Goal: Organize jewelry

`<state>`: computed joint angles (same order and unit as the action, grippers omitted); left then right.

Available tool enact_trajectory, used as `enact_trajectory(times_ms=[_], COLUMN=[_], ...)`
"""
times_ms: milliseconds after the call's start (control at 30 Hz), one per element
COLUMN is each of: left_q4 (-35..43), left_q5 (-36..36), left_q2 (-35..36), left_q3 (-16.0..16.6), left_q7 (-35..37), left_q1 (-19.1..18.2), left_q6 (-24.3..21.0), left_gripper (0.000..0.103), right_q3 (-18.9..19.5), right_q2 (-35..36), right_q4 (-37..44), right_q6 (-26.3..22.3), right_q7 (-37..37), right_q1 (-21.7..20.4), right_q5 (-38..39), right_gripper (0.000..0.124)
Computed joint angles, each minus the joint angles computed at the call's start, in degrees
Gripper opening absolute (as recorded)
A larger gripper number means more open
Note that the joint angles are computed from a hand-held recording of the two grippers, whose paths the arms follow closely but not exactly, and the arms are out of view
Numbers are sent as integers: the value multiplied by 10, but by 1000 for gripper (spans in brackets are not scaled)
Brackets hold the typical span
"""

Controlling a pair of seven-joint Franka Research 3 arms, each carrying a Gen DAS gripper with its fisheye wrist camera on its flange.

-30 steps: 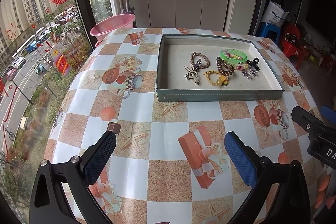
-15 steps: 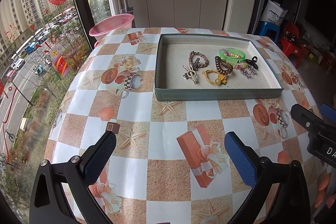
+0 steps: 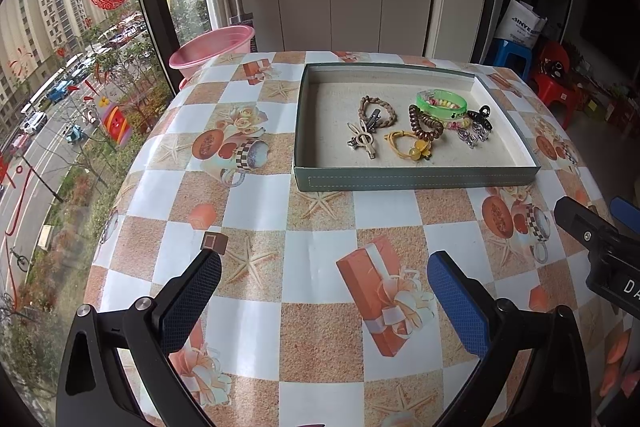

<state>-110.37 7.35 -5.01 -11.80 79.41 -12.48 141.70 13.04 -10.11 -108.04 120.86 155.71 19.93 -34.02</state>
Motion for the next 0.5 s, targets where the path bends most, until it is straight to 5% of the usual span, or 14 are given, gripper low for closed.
enact_trajectory(times_ms=[500], left_q4=[1], left_q5=[-5], left_q2=[1], left_q3=[0], left_q7=[3], left_q1=[0], left_q6=[-7], left_gripper=[103], right_q3=[0], right_q2=[1], right_q4=[1], right_q6=[-3], right_q7=[3], right_q1=[2], right_q5=[-2], right_gripper=[103])
